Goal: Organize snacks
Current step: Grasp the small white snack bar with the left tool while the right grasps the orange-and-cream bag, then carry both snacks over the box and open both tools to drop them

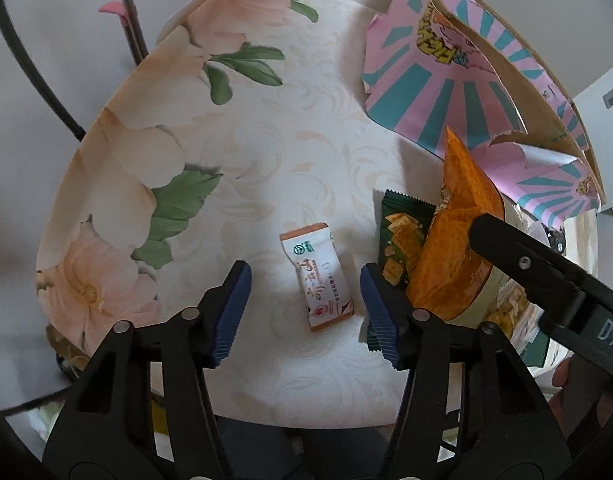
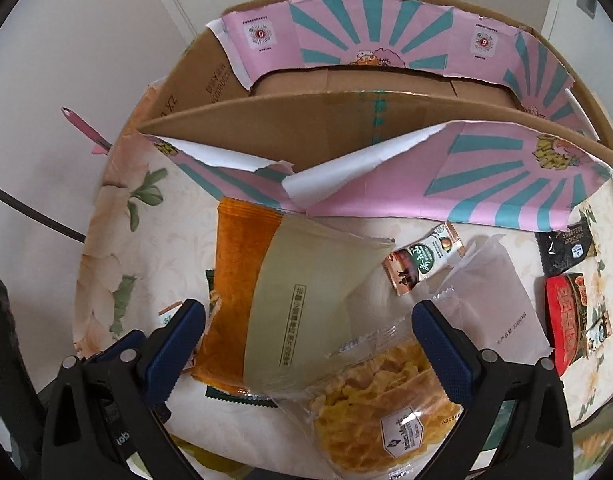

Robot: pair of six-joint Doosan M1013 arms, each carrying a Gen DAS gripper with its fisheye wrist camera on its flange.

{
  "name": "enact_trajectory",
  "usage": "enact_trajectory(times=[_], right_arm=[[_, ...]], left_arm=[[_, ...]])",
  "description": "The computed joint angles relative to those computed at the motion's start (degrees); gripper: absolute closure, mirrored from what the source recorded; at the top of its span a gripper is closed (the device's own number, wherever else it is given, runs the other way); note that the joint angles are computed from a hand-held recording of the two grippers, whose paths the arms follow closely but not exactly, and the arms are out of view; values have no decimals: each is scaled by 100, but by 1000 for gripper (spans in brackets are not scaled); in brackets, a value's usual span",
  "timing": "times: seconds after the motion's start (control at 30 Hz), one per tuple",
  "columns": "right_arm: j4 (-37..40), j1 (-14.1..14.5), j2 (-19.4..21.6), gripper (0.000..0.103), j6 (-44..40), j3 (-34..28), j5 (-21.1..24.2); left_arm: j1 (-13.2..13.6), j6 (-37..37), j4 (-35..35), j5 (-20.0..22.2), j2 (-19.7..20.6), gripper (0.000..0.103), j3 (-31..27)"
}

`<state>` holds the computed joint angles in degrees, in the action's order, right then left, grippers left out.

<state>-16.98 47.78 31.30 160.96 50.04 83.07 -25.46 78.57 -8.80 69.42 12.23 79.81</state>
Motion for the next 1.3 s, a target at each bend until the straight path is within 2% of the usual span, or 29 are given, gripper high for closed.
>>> enact_trajectory(times=[0.1,0.17,0.23,0.37,0.43,0.5,0.6,0.93,1.3], right_arm=[[18,-7,102,0,-89,-152,208],[66,-20,137,0,-117,-188,243],[160,-46,173,3,-171,-215,231],[349,-98,181,13,-100,-159,105],[413,-119,160,21,-56,-94,12],[486,-142,118,34,-18,11,-152],[412,-129,108,40,9,35,-163],[378,-127,58,43,103,125,-398],[288,-40,-213,44,148,409,-733]], left_arm=[[-59,6,129,-33,5,53,2],[-90,-4,226,-57,17,63,-7],[-103,2,275,-67,31,67,-20],[-74,66,240,-79,44,77,-29],[-67,59,204,-102,38,79,-15],[-52,80,160,-111,38,82,-15],[-29,68,95,-133,47,83,-24],[27,127,53,-318,-30,84,-32],[45,12,146,-451,-229,84,1]])
